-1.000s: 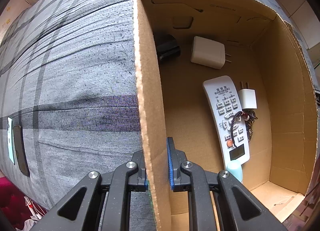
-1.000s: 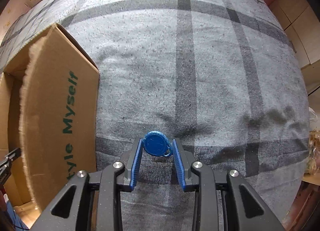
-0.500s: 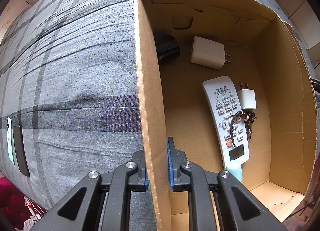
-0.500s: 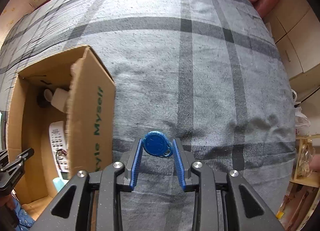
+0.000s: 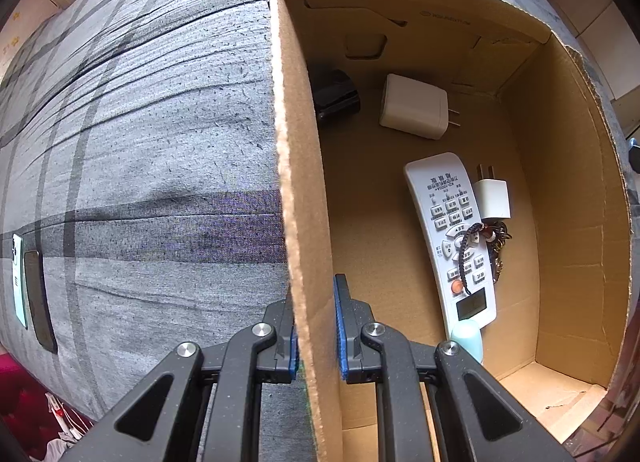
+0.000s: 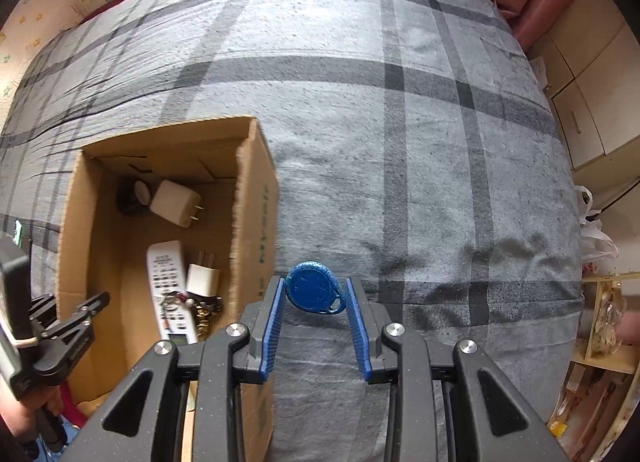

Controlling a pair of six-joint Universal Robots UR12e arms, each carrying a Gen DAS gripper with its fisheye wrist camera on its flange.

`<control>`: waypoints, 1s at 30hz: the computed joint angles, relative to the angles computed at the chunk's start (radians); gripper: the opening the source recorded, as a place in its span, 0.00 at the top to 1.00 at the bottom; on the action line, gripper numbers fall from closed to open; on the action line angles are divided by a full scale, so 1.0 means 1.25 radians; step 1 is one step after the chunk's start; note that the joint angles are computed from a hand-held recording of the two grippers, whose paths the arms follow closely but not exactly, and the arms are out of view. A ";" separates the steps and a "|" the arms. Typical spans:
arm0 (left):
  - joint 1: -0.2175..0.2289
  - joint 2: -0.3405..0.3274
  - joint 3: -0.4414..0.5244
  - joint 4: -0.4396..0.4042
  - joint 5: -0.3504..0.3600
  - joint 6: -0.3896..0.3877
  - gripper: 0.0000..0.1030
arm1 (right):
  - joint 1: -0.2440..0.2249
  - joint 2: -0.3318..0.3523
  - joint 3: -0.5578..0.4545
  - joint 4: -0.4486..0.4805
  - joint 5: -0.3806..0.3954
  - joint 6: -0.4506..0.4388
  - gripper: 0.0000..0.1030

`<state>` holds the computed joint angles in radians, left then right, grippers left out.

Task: Organize rigid objects
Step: 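Lift the blue tag with the right tool and carry it over the box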

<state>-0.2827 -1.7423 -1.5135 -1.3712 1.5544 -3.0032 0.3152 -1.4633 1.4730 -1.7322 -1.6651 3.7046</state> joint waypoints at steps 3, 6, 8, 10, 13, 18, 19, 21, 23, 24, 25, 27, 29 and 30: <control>0.001 0.000 0.001 -0.001 -0.001 0.001 0.86 | 0.007 0.008 -0.019 0.011 0.006 -0.004 0.68; 0.000 0.001 0.001 0.000 -0.001 0.000 0.86 | 0.015 0.016 -0.035 0.018 0.012 -0.014 0.68; 0.000 0.001 0.000 0.000 -0.002 0.000 0.86 | 0.020 0.022 -0.045 0.023 0.017 -0.017 0.68; 0.000 0.001 0.001 -0.001 -0.002 -0.001 0.86 | 0.023 0.026 -0.051 0.020 0.031 -0.020 0.68; 0.000 0.001 0.002 -0.003 -0.003 -0.002 0.86 | 0.030 0.034 -0.062 0.019 0.048 -0.027 0.68; 0.000 0.001 0.003 -0.004 -0.006 -0.003 0.86 | 0.044 0.051 -0.074 0.008 0.071 -0.039 0.68; 0.001 0.001 0.004 -0.005 -0.008 -0.003 0.86 | 0.047 0.054 -0.074 0.002 0.075 -0.041 0.68; 0.002 0.001 0.004 -0.006 -0.010 -0.001 0.86 | 0.053 0.061 -0.077 -0.002 0.080 -0.046 0.68; 0.004 0.002 0.004 -0.006 -0.011 0.000 0.86 | 0.057 0.068 -0.077 -0.006 0.087 -0.049 0.68; 0.004 0.002 0.004 -0.006 -0.012 0.000 0.86 | 0.060 0.072 -0.078 -0.007 0.089 -0.052 0.68; 0.005 0.003 0.003 -0.006 -0.013 0.001 0.86 | 0.062 0.074 -0.077 -0.009 0.093 -0.053 0.68; 0.007 0.003 0.003 -0.006 -0.015 0.001 0.86 | 0.065 0.078 -0.074 -0.015 0.099 -0.057 0.68; 0.007 0.003 0.003 -0.006 -0.015 0.002 0.86 | 0.068 0.083 -0.071 -0.018 0.096 -0.057 0.68; 0.008 0.003 0.003 -0.005 -0.015 0.002 0.86 | 0.069 0.086 -0.068 -0.022 0.101 -0.053 0.68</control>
